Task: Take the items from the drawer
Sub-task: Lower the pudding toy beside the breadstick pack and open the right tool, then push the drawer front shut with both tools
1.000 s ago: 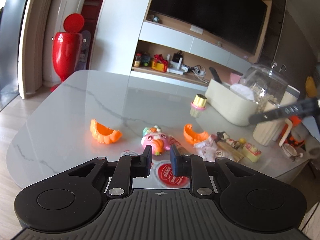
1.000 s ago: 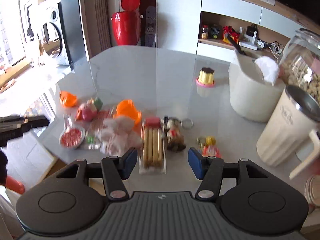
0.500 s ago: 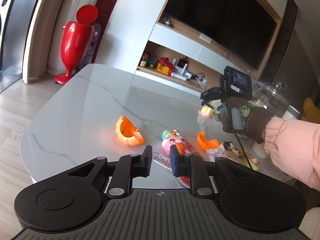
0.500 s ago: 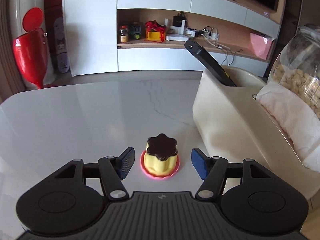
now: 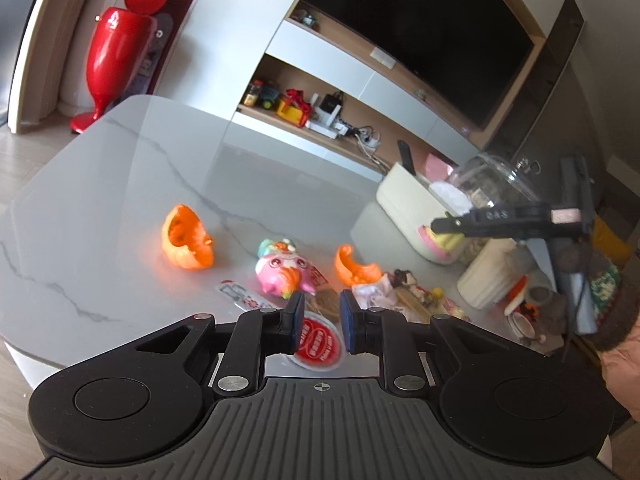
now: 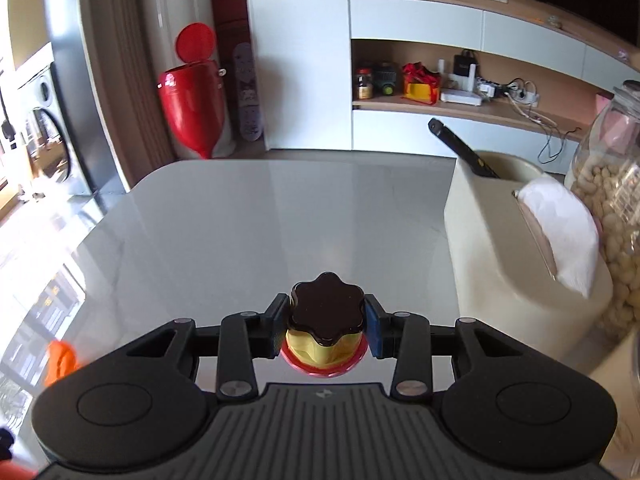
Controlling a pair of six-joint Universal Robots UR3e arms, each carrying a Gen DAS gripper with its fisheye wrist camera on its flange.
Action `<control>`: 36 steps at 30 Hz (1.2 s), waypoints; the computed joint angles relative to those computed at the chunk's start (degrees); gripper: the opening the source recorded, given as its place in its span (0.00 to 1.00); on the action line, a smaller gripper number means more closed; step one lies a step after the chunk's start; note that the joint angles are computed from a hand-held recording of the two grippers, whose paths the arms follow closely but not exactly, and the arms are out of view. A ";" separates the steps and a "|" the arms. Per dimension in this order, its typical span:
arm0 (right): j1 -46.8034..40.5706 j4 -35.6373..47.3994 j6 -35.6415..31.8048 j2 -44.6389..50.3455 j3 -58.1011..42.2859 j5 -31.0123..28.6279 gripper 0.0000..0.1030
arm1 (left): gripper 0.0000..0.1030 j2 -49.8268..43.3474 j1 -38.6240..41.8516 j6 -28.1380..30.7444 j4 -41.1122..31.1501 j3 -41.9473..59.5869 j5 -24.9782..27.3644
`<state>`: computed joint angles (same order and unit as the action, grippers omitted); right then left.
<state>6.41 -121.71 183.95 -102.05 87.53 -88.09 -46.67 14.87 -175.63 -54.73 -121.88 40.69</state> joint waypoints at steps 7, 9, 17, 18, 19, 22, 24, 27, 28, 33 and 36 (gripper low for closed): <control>-0.18 17.13 -2.67 -21.10 12.98 -0.21 0.37 | 0.21 -12.46 -19.68 -3.91 16.91 2.38 14.59; -1.02 14.95 -2.56 -23.49 17.95 0.26 0.37 | 0.21 -15.85 -24.08 -3.03 19.86 2.98 19.07; 0.70 10.60 1.36 -37.91 27.05 -1.41 0.53 | 0.21 -15.44 -29.96 -6.80 22.92 0.96 33.26; 2.24 11.77 2.48 -39.83 27.07 -2.59 0.55 | 0.21 -13.88 -30.54 -7.37 21.18 0.73 34.77; 5.81 12.99 5.40 -41.23 26.80 -4.90 0.58 | 0.21 -11.88 -31.01 -7.97 19.08 0.40 35.85; 23.77 13.79 19.00 -40.88 26.44 -16.87 0.64 | 0.21 -4.64 -32.98 -11.36 9.26 0.73 38.78; 35.77 14.07 28.38 -40.26 26.88 -23.46 0.66 | 0.21 -1.52 -37.57 -15.49 3.88 2.07 43.77; 53.77 14.24 40.92 -35.21 25.92 -32.69 0.71 | 0.21 -1.33 -51.78 -25.71 -1.21 5.00 56.84; 59.77 14.08 44.85 -32.53 25.63 -35.99 0.75 | 0.21 -2.18 -57.38 -30.26 -3.35 6.14 61.72; 73.88 7.40 53.14 -21.24 28.11 -40.86 0.87 | 0.21 -7.63 -76.99 -49.56 -11.98 9.89 72.99; 75.25 2.29 58.23 -16.89 31.11 -37.25 0.87 | 0.21 -11.73 -82.97 -55.61 -13.72 10.81 74.72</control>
<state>81.66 -119.42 242.18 -118.94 118.64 -125.34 -58.40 -68.10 -231.24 -68.45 -111.07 115.42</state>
